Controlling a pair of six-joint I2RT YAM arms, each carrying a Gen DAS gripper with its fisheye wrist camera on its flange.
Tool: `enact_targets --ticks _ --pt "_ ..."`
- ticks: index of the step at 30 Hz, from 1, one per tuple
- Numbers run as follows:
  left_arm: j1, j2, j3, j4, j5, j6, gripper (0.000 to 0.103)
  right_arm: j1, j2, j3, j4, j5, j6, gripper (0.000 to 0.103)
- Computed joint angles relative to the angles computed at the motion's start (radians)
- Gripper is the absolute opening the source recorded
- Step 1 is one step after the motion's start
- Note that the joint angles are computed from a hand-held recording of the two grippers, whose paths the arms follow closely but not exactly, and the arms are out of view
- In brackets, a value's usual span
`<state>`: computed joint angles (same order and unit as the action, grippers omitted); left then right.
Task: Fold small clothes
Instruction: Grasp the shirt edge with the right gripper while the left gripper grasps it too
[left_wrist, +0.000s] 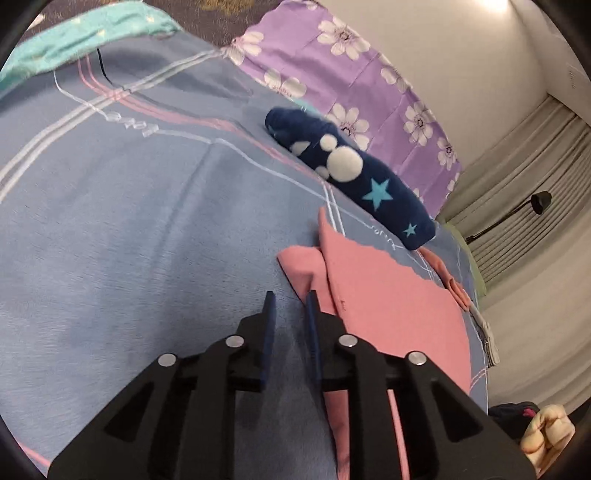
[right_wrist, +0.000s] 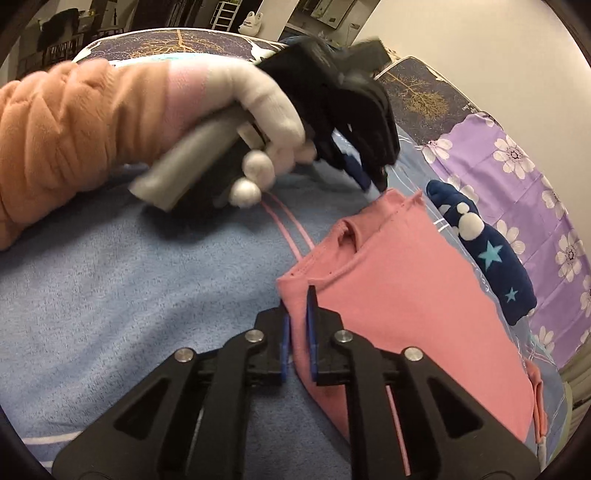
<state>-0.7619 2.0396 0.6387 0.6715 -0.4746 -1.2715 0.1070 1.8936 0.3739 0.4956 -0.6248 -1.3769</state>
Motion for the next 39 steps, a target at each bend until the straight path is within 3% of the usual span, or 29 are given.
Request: enact_targets --ticks 3,6,8,9,10,11,13,15,19,20,22,23,25,27,30,33,35,37,39 --pt "0.0 -0.015 -0.018 0.025 0.026 0.018 0.046 0.006 0.023 -0.013 0.058 0.006 0.002 0.01" --pt "0.042 0.035 0.049 -0.016 0.105 0.038 0.046 0.004 0.043 -0.058 0.16 0.01 -0.002 0.01" --pt "0.082 0.069 0.078 0.013 0.126 0.058 0.046 0.005 0.049 -0.062 0.176 0.012 -0.003 0.01" --pt "0.101 0.081 0.084 0.035 0.14 0.058 0.045 0.005 0.051 -0.065 0.18 0.013 -0.003 0.01" --pt "0.126 0.093 0.088 0.063 0.155 0.051 0.032 0.005 0.053 -0.064 0.183 0.014 -0.004 0.01" --pt "0.151 0.104 0.09 0.097 0.17 0.047 0.002 0.005 0.059 -0.059 0.185 0.013 -0.004 0.01" --pt "0.172 0.102 0.095 0.112 0.142 0.059 0.002 0.002 0.063 -0.061 0.191 0.009 -0.006 0.01" --pt "0.172 0.082 0.108 0.049 0.072 0.084 0.0 -0.001 0.068 -0.051 0.18 0.005 -0.007 0.01" --pt "0.16 0.045 0.054 0.058 0.048 0.06 0.0 -0.003 0.062 -0.036 0.143 0.001 -0.006 0.01" --pt "0.155 0.03 0.037 0.058 0.047 0.055 0.001 -0.003 0.061 -0.023 0.12 -0.001 -0.005 0.01" --pt "0.137 0.002 0.001 0.07 0.058 0.035 0.024 -0.002 0.058 -0.012 0.096 0.0 -0.003 0.011" --pt "0.125 -0.008 -0.011 0.079 0.058 0.029 0.042 -0.002 0.058 -0.012 0.096 0.0 -0.003 0.011" --pt "0.093 -0.016 -0.022 0.105 0.072 0.044 0.046 0.001 0.059 -0.014 0.103 0.004 -0.001 0.011" --pt "0.068 0.0 0.007 0.088 0.113 0.069 0.061 0.006 0.068 -0.021 0.131 0.011 0.001 0.011" --pt "0.052 0.06 0.089 0.027 0.172 0.079 0.063 0.015 0.096 -0.068 0.258 0.026 0.004 0.011" --pt "0.033 0.086 0.155 -0.035 0.144 0.112 0.063 0.001 0.076 -0.071 0.241 0.01 0.01 0.013" --pt "0.042 0.089 0.162 -0.033 0.165 0.118 0.063 -0.027 0.015 -0.054 0.138 -0.005 0.028 0.024" --pt "0.052 0.097 0.168 -0.025 0.18 0.126 0.063 -0.063 -0.028 -0.044 0.066 -0.027 0.041 0.042" --pt "0.064 0.116 0.177 -0.007 0.191 0.126 0.06 -0.064 -0.03 -0.052 0.073 -0.003 0.05 0.043"
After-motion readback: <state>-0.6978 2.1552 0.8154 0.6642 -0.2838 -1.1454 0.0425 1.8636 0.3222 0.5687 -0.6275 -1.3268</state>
